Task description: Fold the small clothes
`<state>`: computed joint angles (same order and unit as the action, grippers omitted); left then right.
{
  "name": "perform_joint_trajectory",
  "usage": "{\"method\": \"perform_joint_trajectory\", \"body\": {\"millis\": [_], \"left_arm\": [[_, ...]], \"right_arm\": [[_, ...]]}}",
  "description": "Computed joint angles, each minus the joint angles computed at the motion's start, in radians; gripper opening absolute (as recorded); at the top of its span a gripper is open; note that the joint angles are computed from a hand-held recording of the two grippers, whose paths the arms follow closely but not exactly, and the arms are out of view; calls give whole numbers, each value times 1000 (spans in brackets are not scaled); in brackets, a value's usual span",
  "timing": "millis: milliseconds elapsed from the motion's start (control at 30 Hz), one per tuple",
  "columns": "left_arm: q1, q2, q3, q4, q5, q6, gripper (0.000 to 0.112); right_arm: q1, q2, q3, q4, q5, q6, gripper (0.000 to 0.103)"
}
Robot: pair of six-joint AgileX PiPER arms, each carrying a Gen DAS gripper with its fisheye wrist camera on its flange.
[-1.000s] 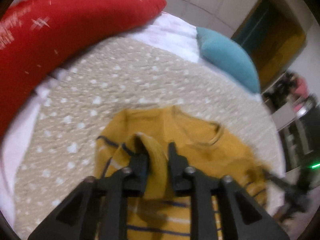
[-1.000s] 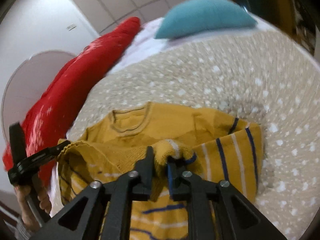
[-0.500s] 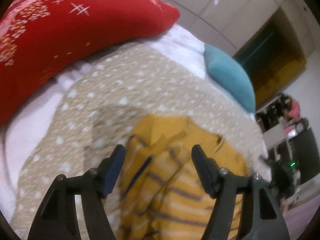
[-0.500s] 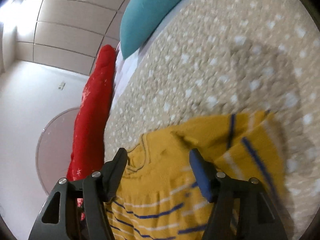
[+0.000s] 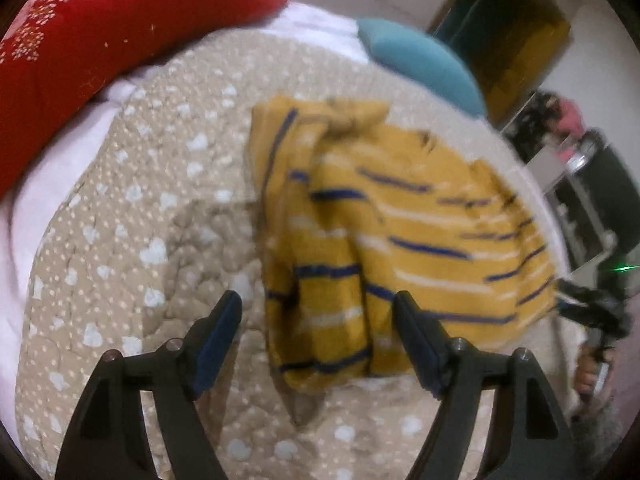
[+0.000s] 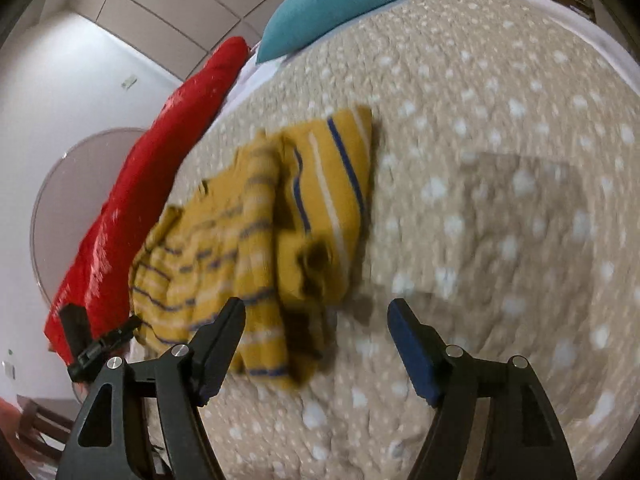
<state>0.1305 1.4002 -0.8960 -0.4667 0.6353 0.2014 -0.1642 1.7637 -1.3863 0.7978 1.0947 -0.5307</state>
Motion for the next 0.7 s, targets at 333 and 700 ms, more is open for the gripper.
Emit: {"method": "perform_joint_trajectory", "body": {"millis": [333,700], "left_arm": [[-123,-2,-234,625,238,-468,10],[27,-204,73,166,-68,-429,70]], "right_arm": [[67,-36,-61,-200,-44,103,7],[166,-241,27,-339,-173,170,20]]}}
